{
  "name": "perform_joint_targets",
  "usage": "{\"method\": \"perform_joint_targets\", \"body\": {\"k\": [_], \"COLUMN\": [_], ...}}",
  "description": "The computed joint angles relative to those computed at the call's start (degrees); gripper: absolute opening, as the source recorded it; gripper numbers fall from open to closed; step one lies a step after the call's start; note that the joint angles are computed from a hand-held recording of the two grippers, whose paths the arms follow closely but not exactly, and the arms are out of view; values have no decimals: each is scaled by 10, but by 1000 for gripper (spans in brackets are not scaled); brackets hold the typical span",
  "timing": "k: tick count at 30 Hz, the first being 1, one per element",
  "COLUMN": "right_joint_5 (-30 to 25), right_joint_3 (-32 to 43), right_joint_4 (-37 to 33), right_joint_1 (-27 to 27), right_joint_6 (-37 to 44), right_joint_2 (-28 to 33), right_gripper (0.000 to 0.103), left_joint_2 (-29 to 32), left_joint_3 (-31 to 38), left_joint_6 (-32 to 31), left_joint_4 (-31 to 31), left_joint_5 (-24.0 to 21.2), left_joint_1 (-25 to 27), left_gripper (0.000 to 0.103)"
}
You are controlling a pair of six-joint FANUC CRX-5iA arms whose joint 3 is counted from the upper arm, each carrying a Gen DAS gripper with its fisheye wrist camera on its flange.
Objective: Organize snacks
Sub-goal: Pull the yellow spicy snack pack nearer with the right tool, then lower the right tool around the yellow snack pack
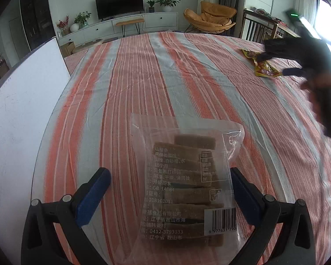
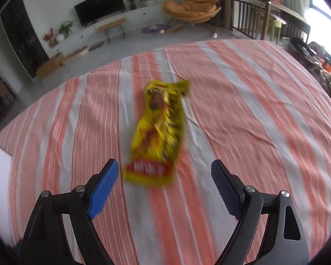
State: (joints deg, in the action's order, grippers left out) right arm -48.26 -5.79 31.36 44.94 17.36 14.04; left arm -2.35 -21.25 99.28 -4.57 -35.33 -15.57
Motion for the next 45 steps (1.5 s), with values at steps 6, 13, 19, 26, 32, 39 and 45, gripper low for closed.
{"method": "perform_joint_targets", "body": {"k": [6,13,19,26,32,39,45], "right_joint_5": [-57,-69,-154,-215,-205,-203,-203], "right_joint_3": [55,-70,-219,-250,-265,-265,-265], "right_joint_4": [6,-43,26,71,92,93,93], "right_joint_1": [10,81,251,324,320,318,318], "right_joint_6": [34,-7,-199,-316,-341,-340,-340], "right_joint_2": [54,-73,-194,-191,-189,-188,-188], "right_gripper": [52,51,54,90,94,94,94], "left_joint_2": [1,1,-1,-2,-1,-1,-2], "left_joint_3": [3,3,0,0,0,0,0], "left_joint_6": [7,8,5,5,6,6,6], "left_joint_4": [-5,-5,-4,-3,-3,-3,-3], "left_joint_5": [-2,-2,-2,-1,-1,-2,-2], "left_joint_1": [-5,-4,-3,-2,-3,-3,-3], "left_gripper": [103,103,103,103,103,103,103]}}
